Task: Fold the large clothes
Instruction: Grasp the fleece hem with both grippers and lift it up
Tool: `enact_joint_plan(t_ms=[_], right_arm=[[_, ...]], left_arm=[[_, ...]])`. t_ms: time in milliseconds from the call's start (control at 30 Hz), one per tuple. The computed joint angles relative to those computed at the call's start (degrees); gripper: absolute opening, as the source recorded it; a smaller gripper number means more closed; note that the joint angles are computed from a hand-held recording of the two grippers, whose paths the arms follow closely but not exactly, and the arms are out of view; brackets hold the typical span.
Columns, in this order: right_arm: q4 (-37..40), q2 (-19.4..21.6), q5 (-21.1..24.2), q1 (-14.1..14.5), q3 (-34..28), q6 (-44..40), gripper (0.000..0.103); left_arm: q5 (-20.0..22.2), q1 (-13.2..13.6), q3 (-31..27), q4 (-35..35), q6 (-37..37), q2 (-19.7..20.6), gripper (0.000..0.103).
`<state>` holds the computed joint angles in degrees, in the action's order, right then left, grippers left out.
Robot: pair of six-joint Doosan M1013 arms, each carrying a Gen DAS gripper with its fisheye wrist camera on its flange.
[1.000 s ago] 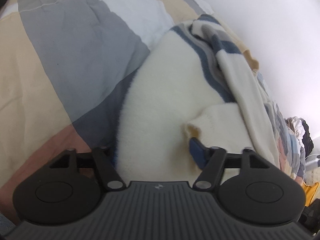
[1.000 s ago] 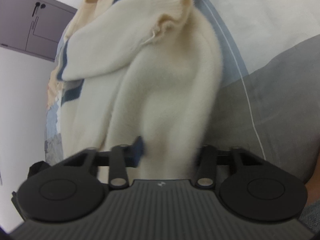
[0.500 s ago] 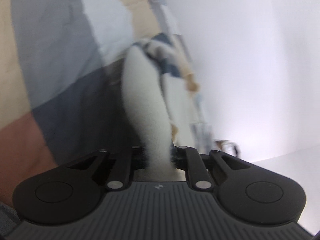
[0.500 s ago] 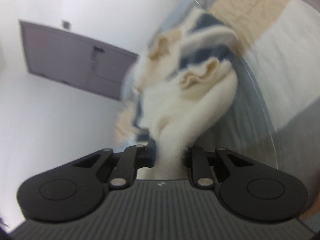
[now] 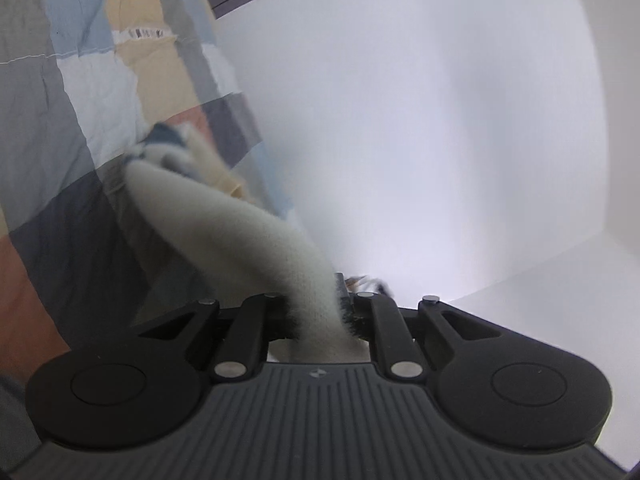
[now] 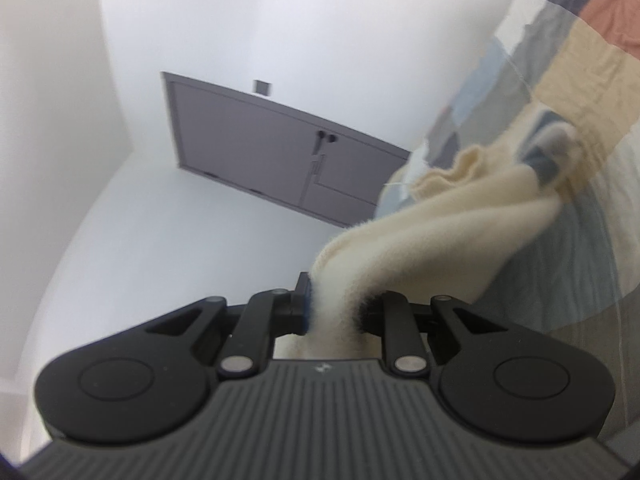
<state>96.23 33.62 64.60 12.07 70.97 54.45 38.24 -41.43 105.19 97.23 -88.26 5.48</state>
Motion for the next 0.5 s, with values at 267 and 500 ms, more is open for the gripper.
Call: enact_joint_plan(t_ms=[267,500], right_arm=[[1.1,-2.1,0.5,-0.6,3.2,-4.4,0.021],[-1.8,3.7,-9.8,2.2,-5.0,5.9,0.021]], left_arm=[[5.4,-1.8,1.9,2.1,-1.4,-0.8,0.015],[-5.1,7.7,-2.1,0.3,5.9,3.2,0.017]])
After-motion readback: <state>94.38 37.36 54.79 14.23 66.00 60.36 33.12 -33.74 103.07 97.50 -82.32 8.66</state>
